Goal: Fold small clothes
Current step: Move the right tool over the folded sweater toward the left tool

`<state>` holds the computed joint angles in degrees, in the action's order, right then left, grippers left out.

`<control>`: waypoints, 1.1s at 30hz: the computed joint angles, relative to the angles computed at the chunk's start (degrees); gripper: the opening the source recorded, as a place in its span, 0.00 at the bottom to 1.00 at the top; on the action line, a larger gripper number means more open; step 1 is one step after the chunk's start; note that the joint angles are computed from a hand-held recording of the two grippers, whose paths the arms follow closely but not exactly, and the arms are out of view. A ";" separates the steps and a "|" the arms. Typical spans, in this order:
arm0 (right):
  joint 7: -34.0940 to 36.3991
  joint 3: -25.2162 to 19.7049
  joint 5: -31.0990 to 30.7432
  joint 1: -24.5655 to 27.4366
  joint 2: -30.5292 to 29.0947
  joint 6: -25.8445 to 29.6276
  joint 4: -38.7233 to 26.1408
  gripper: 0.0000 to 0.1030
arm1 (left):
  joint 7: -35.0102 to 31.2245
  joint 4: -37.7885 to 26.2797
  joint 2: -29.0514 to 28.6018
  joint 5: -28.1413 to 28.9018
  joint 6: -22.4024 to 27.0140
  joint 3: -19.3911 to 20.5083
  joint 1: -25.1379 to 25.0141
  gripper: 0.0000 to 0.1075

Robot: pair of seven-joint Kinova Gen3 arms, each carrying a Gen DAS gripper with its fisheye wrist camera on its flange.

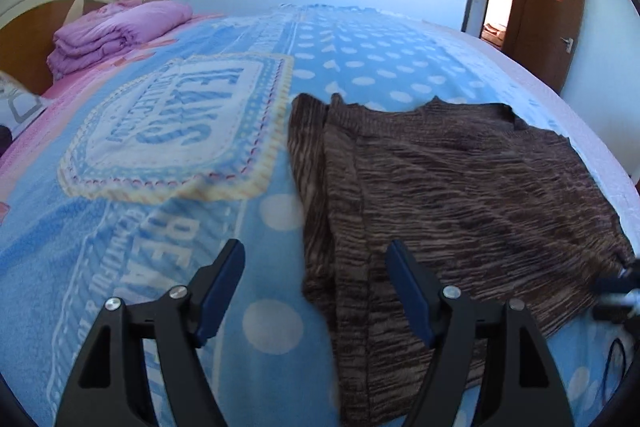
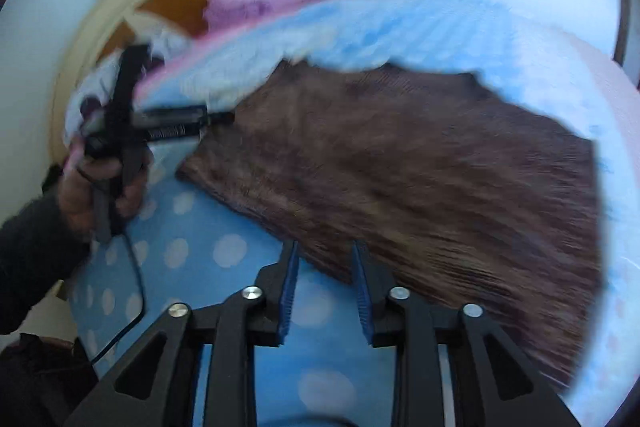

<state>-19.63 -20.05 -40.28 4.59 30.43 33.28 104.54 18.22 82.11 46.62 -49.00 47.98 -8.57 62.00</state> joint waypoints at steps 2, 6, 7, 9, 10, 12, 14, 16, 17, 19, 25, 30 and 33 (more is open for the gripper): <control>-2.32 0.47 -0.24 -2.30 -0.28 -2.14 1.46 0.44 | 2.49 2.67 -1.08 0.38 -3.48 -0.26 -0.90 0.73; 1.04 -3.12 -0.78 1.49 -1.09 2.31 2.80 0.44 | 6.89 6.25 -2.14 -0.39 -8.44 -2.40 0.20 0.76; 3.30 -2.47 -2.58 2.27 -2.03 2.49 3.28 0.44 | 5.71 5.41 -1.79 0.28 -7.54 -2.20 0.17 0.77; 7.45 -2.01 -6.65 4.74 -3.75 0.44 4.50 0.44 | 1.28 2.21 -0.65 1.37 -3.38 0.99 -1.45 0.79; 8.35 -2.00 -8.98 7.39 -3.98 0.08 4.24 0.44 | -1.05 0.38 0.14 1.96 -1.05 1.87 -1.54 0.79; 7.34 -0.40 -12.66 10.44 -4.43 -1.56 3.93 0.44 | -4.82 -1.57 0.89 3.19 1.44 2.37 -1.01 0.79; 3.74 3.51 -13.17 9.71 -5.21 -5.06 3.68 0.42 | -7.76 -3.08 1.55 4.30 3.75 3.15 -0.71 0.80; -0.70 7.86 -10.18 7.69 -4.09 -5.61 2.38 0.26 | -9.60 -3.84 1.80 5.25 5.48 3.37 -0.45 0.86; -2.90 10.12 -7.92 5.26 -3.69 -6.75 2.13 0.24 | -10.29 -4.25 1.96 5.74 6.21 3.45 -0.43 0.89; -5.02 11.82 -4.19 3.48 -2.04 -9.95 1.97 0.00 | -10.47 -3.54 1.56 6.26 5.35 3.35 -0.65 0.89; -11.75 7.73 0.52 5.37 -4.41 -14.69 4.35 0.00 | -11.32 -3.89 1.54 8.30 6.70 3.23 -0.75 0.96; -1.07 -5.29 -6.14 15.26 -6.93 -13.52 7.43 0.17 | -12.20 -4.95 2.12 8.23 9.41 3.66 0.17 0.96; 1.75 -9.13 -5.79 15.95 -6.21 -12.10 7.74 0.32 | -13.23 -7.01 3.28 8.11 12.35 3.65 0.93 0.96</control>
<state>-17.88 -29.18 -46.08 20.54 24.21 21.18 112.27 4.99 75.11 49.90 -40.89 60.33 -4.92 62.93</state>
